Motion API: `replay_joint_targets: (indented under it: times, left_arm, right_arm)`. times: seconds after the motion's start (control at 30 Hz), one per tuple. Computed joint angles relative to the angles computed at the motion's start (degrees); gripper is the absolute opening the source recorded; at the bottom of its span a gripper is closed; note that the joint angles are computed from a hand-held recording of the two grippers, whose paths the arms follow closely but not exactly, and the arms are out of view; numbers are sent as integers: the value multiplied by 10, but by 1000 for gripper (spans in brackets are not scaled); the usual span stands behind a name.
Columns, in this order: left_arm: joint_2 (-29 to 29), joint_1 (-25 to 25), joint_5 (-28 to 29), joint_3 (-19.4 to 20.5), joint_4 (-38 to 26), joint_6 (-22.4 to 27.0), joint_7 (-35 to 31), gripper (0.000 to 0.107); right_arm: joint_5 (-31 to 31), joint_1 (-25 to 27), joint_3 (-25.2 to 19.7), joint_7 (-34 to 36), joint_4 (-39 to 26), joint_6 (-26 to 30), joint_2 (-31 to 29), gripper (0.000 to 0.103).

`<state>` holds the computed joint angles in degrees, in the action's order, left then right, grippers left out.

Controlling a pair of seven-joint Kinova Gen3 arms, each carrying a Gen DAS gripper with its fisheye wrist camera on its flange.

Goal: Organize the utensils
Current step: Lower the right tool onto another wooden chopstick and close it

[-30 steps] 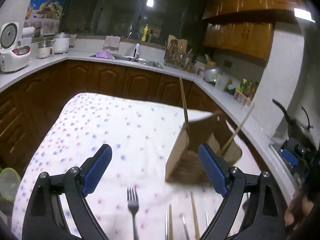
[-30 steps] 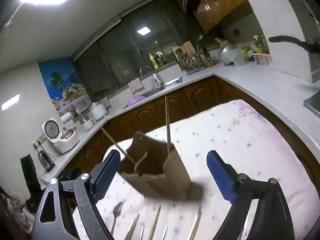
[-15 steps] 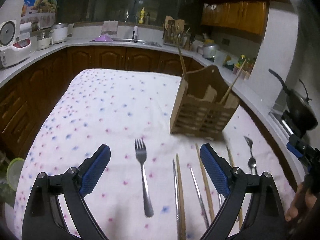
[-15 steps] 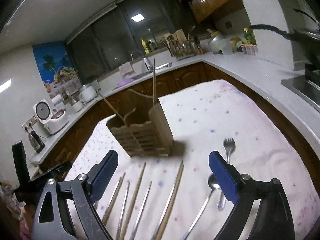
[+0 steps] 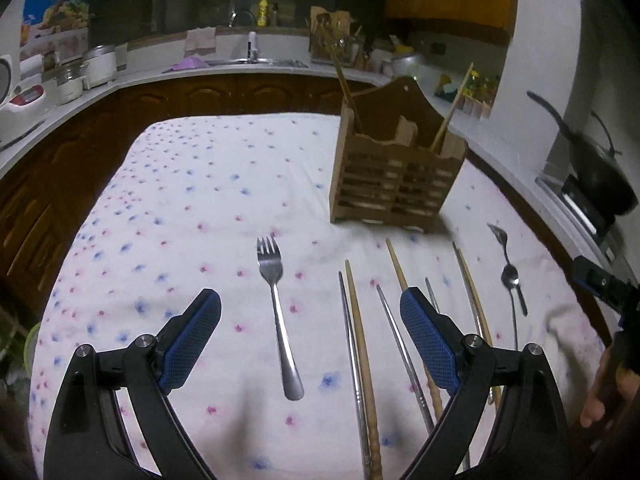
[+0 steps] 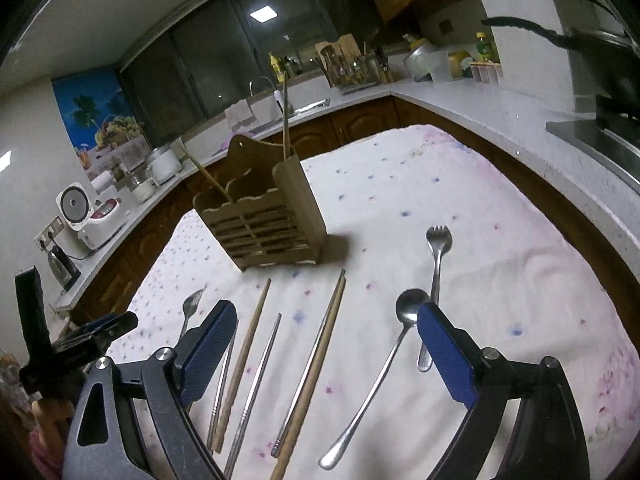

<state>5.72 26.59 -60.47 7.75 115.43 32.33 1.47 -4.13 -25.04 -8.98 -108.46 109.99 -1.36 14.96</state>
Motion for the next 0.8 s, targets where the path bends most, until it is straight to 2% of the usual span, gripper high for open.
replay_joint_targets:
  times: [0.07,0.1,0.33,0.57,0.67,0.8]
  left_arm:
    - [8,-1,10,2,-7,2,-17,91]
    - [12,-1,16,1,-10,0,-26,89]
    - [43,-12,99,-18,-43,-32,-131,74]
    - [83,-37,223,-27,-88,-46,-275,63]
    - [97,-45,267,-30,-105,-44,-325,62]
    - [109,-40,301,-46,-118,-42,-365,62]
  right_arm:
    - [-2,-16,17,-1,-2,2,3,91]
    - [-3,-21,23,-1,-4,5,5,87]
    - [2,-15,15,-1,-49,59,39,47]
    - [8,-3,-1,13,-128,134,93,28]
    - [12,-10,4,20,-173,177,121,25]
    - [25,-30,21,20,-228,235,158,16]
